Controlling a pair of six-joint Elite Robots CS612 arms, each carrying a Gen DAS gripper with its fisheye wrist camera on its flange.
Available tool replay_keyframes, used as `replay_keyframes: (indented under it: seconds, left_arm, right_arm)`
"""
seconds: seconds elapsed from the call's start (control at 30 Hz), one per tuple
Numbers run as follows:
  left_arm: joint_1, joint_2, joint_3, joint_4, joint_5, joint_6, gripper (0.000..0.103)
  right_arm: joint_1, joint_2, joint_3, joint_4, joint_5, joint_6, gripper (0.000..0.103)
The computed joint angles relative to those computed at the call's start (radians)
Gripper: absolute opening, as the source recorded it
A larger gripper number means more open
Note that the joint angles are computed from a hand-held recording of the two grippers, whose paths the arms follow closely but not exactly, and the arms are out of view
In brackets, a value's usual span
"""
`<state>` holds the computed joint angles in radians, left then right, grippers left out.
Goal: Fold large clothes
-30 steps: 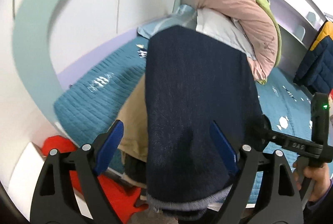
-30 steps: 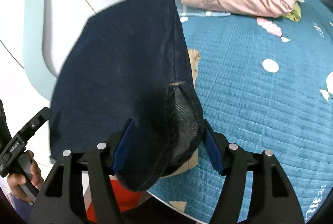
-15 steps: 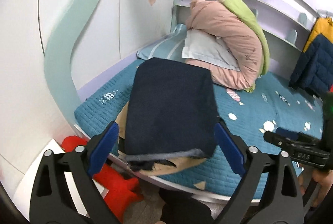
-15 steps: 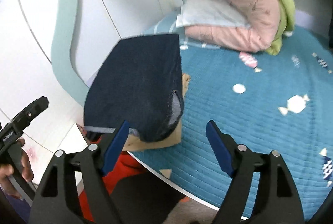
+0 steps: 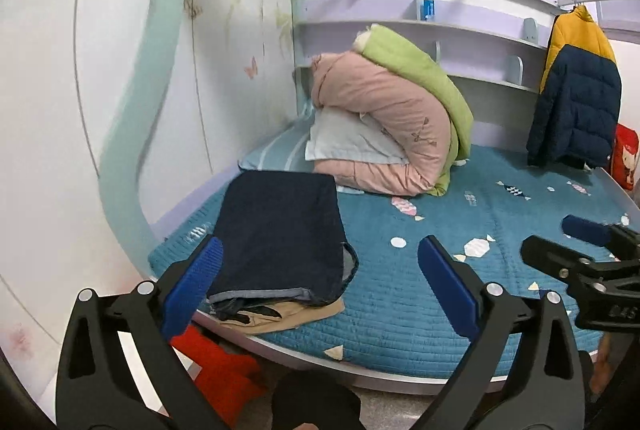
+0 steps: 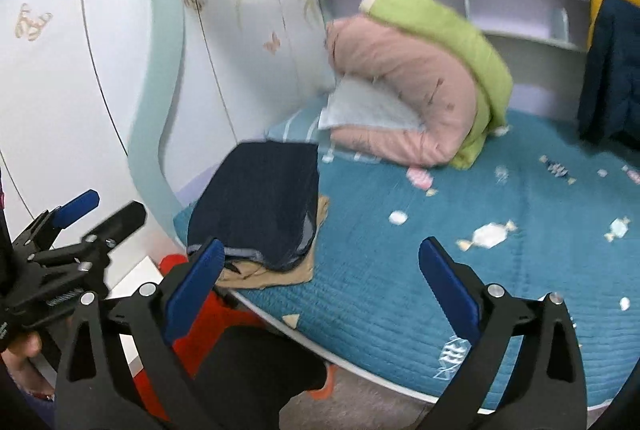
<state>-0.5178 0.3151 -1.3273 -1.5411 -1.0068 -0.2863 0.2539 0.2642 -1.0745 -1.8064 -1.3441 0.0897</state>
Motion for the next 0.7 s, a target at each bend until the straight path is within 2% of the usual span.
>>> replay_keyframes:
  seconds: [0.13,0.3,0.5,0.7]
  left_arm:
    - [-0.036,-0.002,-0.014,-0.003,0.049,0.036,0.098]
    - [-0.073,-0.009,-0.015,-0.01,0.123,0.075,0.098]
    - [-0.095,-0.017,-0.022,-0.022,0.122,0.074,0.098]
    - [-0.115,-0.019,-0.026,-0.067,0.143,0.106,0.098]
  right_arm:
    - [-0.008,0.028,-0.078,-0.004,0.001,0.0,0.095]
    - [-0.015,0.056,-0.164,-0.005,-0.046,0.005,0.095]
    - [-0.023,0.078,-0.233,-0.013,-0.093,0.01,0.095]
    - [-0.027,0.09,-0.274,-0.028,-0.103,0.011,0.095]
